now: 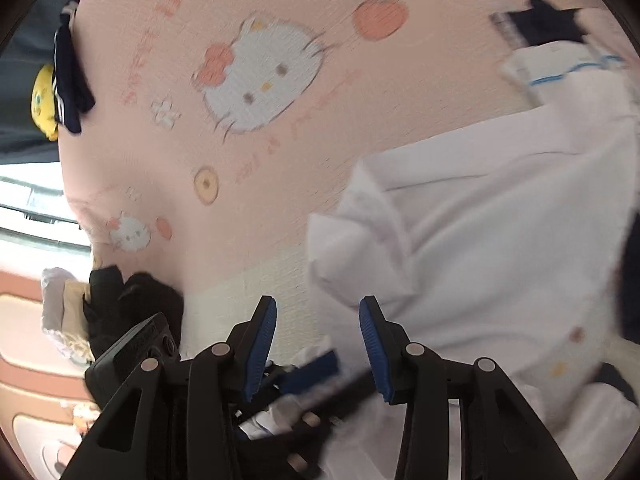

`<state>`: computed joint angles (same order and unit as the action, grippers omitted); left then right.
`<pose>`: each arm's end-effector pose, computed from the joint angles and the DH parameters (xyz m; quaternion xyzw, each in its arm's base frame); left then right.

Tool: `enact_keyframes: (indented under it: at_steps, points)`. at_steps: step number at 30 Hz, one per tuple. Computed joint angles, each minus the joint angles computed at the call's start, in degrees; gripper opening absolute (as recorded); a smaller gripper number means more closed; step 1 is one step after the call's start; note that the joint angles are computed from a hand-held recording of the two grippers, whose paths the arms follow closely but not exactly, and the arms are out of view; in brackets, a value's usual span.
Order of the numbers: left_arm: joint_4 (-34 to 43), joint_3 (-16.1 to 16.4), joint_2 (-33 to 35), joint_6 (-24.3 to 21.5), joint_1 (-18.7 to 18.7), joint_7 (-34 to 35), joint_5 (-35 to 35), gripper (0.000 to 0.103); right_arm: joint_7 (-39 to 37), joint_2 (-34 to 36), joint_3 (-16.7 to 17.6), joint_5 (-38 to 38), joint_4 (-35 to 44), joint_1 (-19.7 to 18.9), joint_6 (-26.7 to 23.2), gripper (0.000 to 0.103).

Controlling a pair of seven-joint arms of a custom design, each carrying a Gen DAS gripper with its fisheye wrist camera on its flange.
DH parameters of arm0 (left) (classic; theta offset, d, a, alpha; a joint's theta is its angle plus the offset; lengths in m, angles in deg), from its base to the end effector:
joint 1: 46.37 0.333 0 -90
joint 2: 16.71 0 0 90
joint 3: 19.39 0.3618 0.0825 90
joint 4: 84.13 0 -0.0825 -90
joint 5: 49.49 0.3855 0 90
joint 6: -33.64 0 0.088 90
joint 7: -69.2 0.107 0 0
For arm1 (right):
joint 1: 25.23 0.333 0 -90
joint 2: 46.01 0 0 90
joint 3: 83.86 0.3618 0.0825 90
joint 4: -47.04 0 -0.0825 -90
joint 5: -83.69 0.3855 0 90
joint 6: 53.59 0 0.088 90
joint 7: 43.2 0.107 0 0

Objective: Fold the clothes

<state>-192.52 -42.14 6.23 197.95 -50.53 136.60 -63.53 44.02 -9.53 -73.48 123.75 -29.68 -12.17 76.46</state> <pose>0.6349 -0.2709 0.4148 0.7390 -0.5939 0.3170 0.0258 0.7288 0.2920 0.4347 -0.6648 0.6511 0.2009 0.3061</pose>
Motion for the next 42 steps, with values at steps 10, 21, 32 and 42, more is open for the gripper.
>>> enact_keyframes:
  at_steps: [10,21,32,42]
  points:
    - [-0.7,-1.3,0.3,0.2,1.2,0.3,-1.7,0.029,4.1,3.2,-1.3,-5.9,1.7,2.7,2.5,0.012]
    - [1.7,10.7,-3.4,-8.7,-8.6,-13.6,14.7,0.046,-10.5,3.0,8.7,20.9,-4.5,-6.8,12.3,0.008]
    - [5.9,13.0,-3.4,-8.2,-10.2,-22.3,28.5,0.046,-31.4,-1.5,10.0,45.5,-8.3,-9.5,13.0,0.008]
    - [5.7,10.6,-0.8,2.7,-6.9,-20.7,32.7,0.045,-31.9,-3.8,5.4,49.1,-10.2,-7.1,10.6,0.008]
